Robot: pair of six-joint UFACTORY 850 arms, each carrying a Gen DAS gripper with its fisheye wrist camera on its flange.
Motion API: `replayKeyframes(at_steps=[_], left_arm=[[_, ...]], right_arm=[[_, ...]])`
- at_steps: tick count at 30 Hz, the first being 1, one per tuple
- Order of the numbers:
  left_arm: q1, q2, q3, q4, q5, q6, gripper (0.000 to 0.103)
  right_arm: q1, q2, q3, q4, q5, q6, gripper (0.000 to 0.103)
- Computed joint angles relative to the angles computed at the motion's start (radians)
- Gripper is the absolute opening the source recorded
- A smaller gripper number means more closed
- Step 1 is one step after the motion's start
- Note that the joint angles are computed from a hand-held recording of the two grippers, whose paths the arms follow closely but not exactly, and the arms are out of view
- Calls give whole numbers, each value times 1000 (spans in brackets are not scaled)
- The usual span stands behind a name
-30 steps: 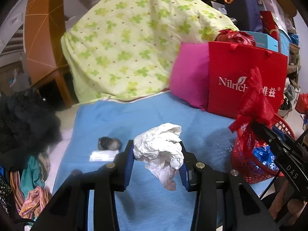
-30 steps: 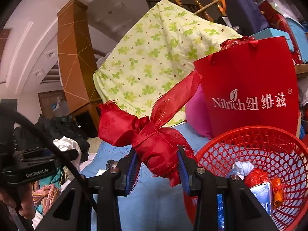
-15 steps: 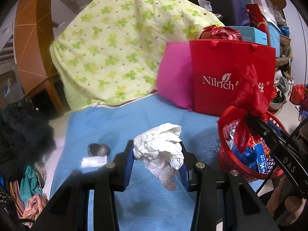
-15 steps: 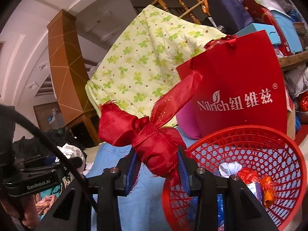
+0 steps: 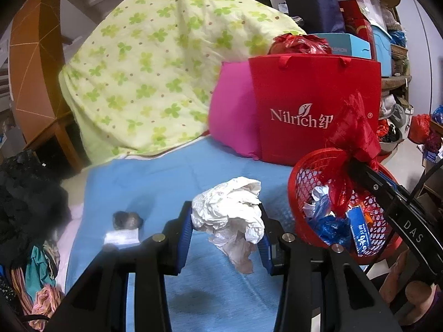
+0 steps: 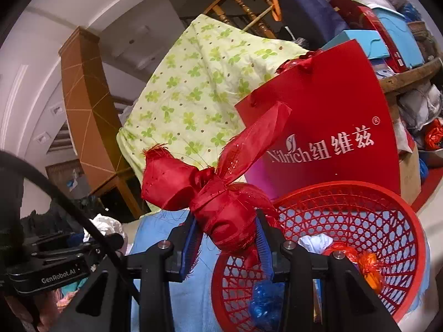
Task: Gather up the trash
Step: 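Carry the red ribbon and white tissue toward the red basket with both tools, then drop the white tissue into the basket with the left tool while the right tool drops the ribbon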
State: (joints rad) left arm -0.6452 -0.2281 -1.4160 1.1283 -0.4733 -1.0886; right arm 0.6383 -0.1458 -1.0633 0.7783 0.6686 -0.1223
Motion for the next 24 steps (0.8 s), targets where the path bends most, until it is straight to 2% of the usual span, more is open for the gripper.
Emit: replayKeyframes(at_steps=[11,19,24], left_arm=[[-14,-25,-27,-24,13,26,44],[-20,-38,-39,-14,41,21,44],[-16,-49,-52,-45,70,40,44]], right_arm=[[-23,34,46,-10,17,76,44],[-49,56,81,-68,13,188,44],[-53,63,91,-64,8,196,44]])
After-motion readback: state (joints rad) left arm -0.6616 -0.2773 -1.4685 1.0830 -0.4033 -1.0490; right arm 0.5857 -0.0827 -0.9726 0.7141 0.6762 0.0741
